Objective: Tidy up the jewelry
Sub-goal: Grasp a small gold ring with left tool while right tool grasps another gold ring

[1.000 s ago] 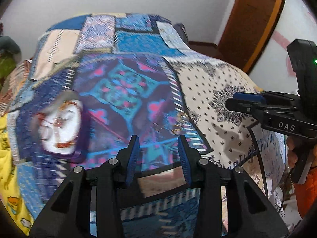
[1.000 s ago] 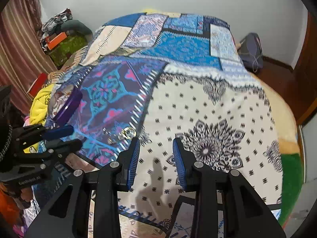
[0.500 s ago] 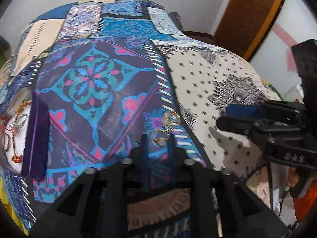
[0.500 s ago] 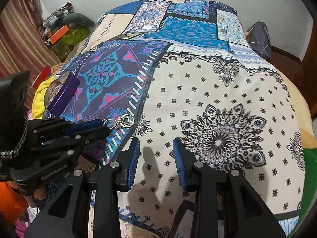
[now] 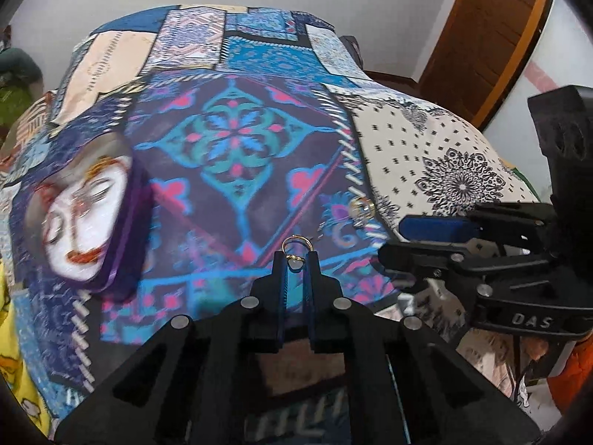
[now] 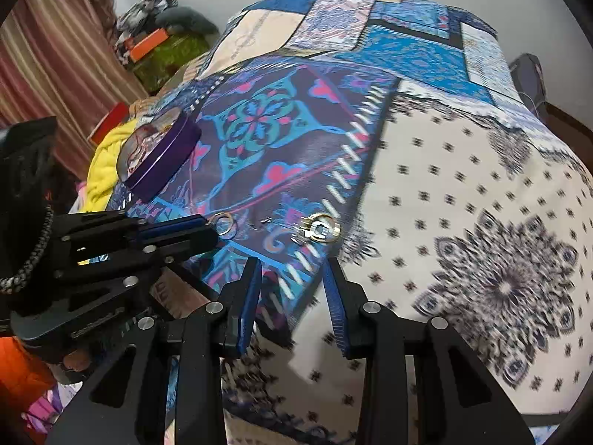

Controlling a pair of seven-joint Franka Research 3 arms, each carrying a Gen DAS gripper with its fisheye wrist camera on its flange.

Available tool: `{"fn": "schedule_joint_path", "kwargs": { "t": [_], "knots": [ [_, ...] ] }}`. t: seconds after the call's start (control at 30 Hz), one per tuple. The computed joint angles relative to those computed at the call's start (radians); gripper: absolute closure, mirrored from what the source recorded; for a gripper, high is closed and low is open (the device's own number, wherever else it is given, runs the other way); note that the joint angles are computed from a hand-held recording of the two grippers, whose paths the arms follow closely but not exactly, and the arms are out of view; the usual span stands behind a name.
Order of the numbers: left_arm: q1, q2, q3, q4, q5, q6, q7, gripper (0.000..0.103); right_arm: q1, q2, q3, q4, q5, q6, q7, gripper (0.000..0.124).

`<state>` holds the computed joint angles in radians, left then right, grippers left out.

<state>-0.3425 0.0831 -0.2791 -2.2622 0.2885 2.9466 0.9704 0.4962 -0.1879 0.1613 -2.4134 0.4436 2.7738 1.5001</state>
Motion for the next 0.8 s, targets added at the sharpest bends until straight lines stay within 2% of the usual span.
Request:
{"fn": "schedule_joint_path", "kwargs": {
  "t": [0.17,0.3,0.5,0.8],
  "knots": [
    [0.003,-0.044,0.015,-0.047,0.056,0.013,-0.05,0.095,-0.026,0.045,0.023,0.026,-0.1,0.027,0.089,0.105],
    [0.011,-0.059,0.011,-0.071,0.034,0.034,-0.035,0.095,-0.033,0.056,0.029,0.025,-0.169,0.055,0.139,0.114],
    [0.017,-0.071,0.012,-0.085,0.04,0.047,-0.044,0.095,-0.027,0.041,0.029,0.014,-0.204,0.065,0.176,0.115],
    [0.03,-0.15,0.011,-0.136,0.064,0.062,-0.085,0.095,-0.042,-0.061,0.057,-0.032,-0.276,0.066,0.25,0.115]
  ]
}}
